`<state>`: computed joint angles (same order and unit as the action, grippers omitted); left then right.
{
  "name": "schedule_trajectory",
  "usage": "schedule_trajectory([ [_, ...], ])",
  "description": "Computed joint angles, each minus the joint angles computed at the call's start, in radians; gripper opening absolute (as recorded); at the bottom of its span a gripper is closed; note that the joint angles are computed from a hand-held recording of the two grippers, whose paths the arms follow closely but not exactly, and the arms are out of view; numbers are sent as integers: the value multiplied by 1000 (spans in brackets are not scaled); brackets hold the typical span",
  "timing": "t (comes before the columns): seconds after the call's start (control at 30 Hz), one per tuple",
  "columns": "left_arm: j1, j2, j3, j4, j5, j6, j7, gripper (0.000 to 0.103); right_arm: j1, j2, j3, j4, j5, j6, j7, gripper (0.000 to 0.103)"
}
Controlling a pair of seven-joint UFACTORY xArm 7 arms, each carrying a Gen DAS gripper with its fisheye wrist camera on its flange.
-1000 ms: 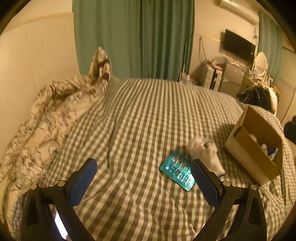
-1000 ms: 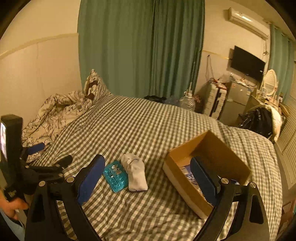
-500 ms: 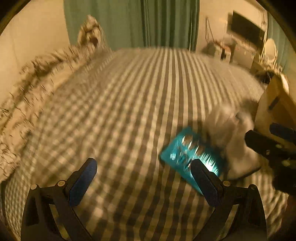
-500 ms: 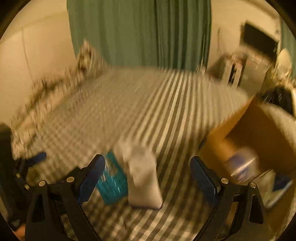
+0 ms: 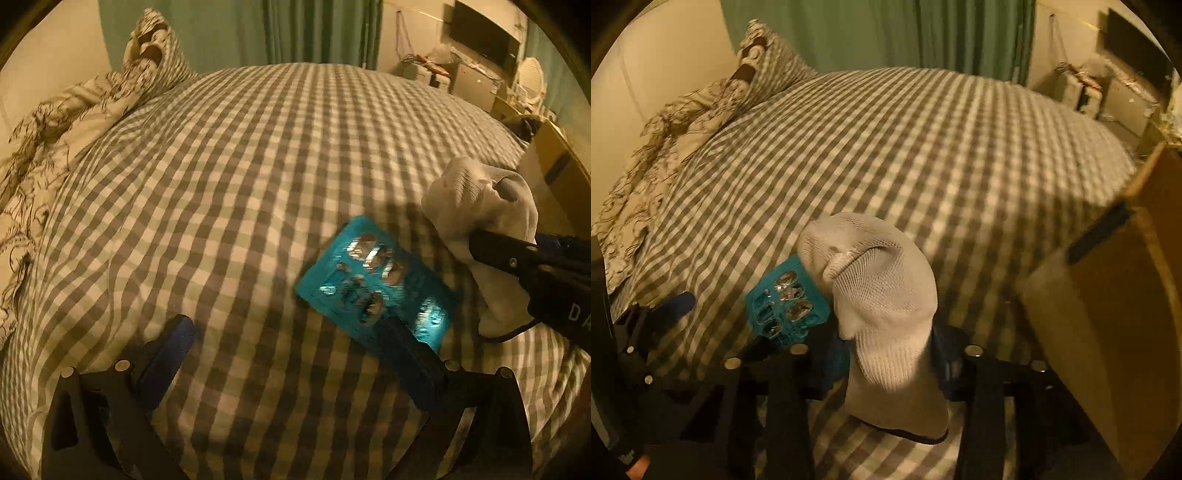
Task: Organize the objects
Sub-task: 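Grasp the teal blister pack with the left tool while the right tool grasps the white sock, then carry the blister pack and sock into the box while both tools open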
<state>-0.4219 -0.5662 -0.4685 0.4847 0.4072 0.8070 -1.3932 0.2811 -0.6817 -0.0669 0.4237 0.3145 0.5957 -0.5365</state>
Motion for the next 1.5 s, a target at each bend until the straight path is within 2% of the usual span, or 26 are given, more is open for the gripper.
schedule_trajectory([
  [0.1, 2, 19, -5, 19, 22, -22, 18, 103, -70, -65, 44, -30, -56, 39, 81, 36],
  [0.2, 5, 57, -2, 37, 29, -72, 21, 103, -102, -115, 39, -43, -91, 79, 123, 36],
  [0.37, 41, 122, 21, 29, 11, -228, -48, 103, -165, -154, 37, -49, -145, 101, 196, 36],
  [0.43, 76, 146, 8, 35, 30, -248, -111, 103, -163, -138, 8, -37, -138, 112, 196, 36],
  [0.53, 131, 197, -32, 61, 122, -258, -220, 103, -163, -119, -3, -30, -137, 115, 188, 36],
  [0.63, 108, 246, -21, 92, 183, -230, -213, 103, -165, -114, 1, -30, -143, 112, 181, 36],
  [0.7, 70, 248, 16, 79, 179, -247, -171, 103, -164, -107, -1, -28, -138, 113, 183, 36],
  [0.77, 37, 222, 52, 54, 144, -269, -126, 96, -163, -104, -8, -28, -130, 115, 180, 36],
  [0.83, 10, 184, 68, 29, 102, -272, -85, 78, -168, -111, -5, -32, -135, 115, 178, 36],
  [0.9, -20, 121, 82, -11, 40, -273, -45, 65, -171, -120, 4, -38, -140, 112, 180, 36],
  [0.97, -47, 64, 108, -54, -37, -300, -2, 59, -173, -137, 10, -43, -148, 116, 183, 36],
  [1.03, -57, -1, 100, -84, -95, -290, 7, 18, -173, -159, 16, -49, -152, 124, 190, 36],
  [1.1, -77, -51, 110, -107, -154, -296, 38, 13, -170, -187, 11, -54, -154, 142, 188, 36],
  [1.13, -86, -83, 107, -112, -177, -277, 52, 9, -168, -206, 5, -57, -153, 154, 184, 36],
  [1.23, -87, -133, 81, -92, -212, -220, 85, 7, -161, -271, -3, -71, -149, 188, 176, 36],
  [1.5, -98, -281, -25, 24, -215, 24, 139, 7, -153, -523, -24, -106, -119, 333, 164, 36],
])
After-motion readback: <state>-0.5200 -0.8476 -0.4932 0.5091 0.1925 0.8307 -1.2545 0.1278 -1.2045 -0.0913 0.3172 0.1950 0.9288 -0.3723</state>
